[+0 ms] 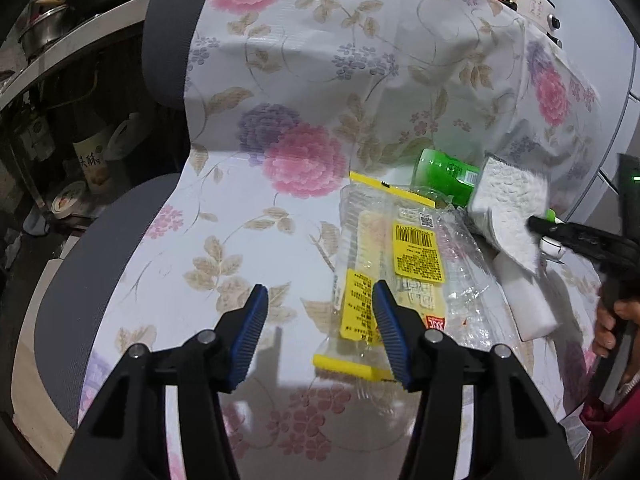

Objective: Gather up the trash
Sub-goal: 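Grasp the grey cloth with the right gripper while the left gripper grasps the plastic wrapper, then carry the wrapper and cloth over the trash bin and release them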

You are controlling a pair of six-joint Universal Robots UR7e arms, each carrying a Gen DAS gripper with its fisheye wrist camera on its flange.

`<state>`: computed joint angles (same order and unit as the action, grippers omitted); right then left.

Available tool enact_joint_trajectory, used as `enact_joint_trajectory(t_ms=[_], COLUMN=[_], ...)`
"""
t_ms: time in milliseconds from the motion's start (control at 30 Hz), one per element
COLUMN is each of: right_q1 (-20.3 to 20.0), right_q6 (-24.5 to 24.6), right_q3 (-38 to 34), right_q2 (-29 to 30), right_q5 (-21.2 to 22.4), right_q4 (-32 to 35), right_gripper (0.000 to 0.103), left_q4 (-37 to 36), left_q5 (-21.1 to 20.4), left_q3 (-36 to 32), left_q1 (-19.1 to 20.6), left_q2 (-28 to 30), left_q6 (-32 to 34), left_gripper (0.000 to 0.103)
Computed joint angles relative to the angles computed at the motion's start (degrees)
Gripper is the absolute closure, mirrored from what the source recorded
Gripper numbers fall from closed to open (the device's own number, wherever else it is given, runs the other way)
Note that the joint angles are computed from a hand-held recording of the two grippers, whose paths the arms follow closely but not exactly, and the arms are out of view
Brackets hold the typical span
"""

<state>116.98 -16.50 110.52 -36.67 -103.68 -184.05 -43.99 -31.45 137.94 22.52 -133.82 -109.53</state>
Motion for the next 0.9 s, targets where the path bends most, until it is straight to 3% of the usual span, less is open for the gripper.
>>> enact_joint_trajectory(t_ms=[67, 167, 300, 433, 533, 633, 700, 833, 900], right_q1=[1.4, 4.3, 5.6, 5.0, 4.1, 3.2, 2.8, 2.2, 2.1], right_q6=[-2.4, -6.4, -9.2, -10.2, -9.7, -8.6, -8.5, -8.1, -8.1], right_q3=[3.3, 7.1, 12.7, 18.0, 20.9, 22.4, 23.1, 23.4, 23.4], right_q2=[-2.5, -5.5, -11.0, -15.0, -16.7, -17.6, -18.1, -18.4, -18.2], right_q5=[-0.2, -5.0, -8.3, -8.5, -8.1, -7.4, -7.1, -6.5, -6.4], right_q4=[-4.7, -11.3, -15.0, -16.6, -17.0, -16.6, -16.4, -15.2, -15.3], right_gripper=[0.099, 0.099, 0.099, 0.099, 0.099, 0.098, 0.098, 0.098, 0.098], left_q4=[2.4, 4.7, 4.8, 2.5, -4.7, -17.8, -27.4, -41.5, -42.8], left_q5=[-1.2, -2.7, -4.5, -4.5, -2.3, 0.0, 0.6, -0.1, 0.3], left_q3=[-0.4, -0.7, -0.3, 0.4, 1.4, 3.1, 4.2, 6.8, 7.0], left_q1=[-1.8, -4.1, -5.4, -4.9, -1.4, 5.6, 11.2, 16.3, 16.1], left_q2=[0.0, 0.1, -1.2, -1.6, -1.0, 1.3, 3.4, 2.2, 1.9], left_q6=[-2.3, -4.5, -4.9, -3.4, 3.5, 15.8, 23.4, 33.0, 33.5], left_gripper=[0.050, 0.050, 0.050, 0.050, 0.050, 0.050, 0.050, 0.052, 0.070])
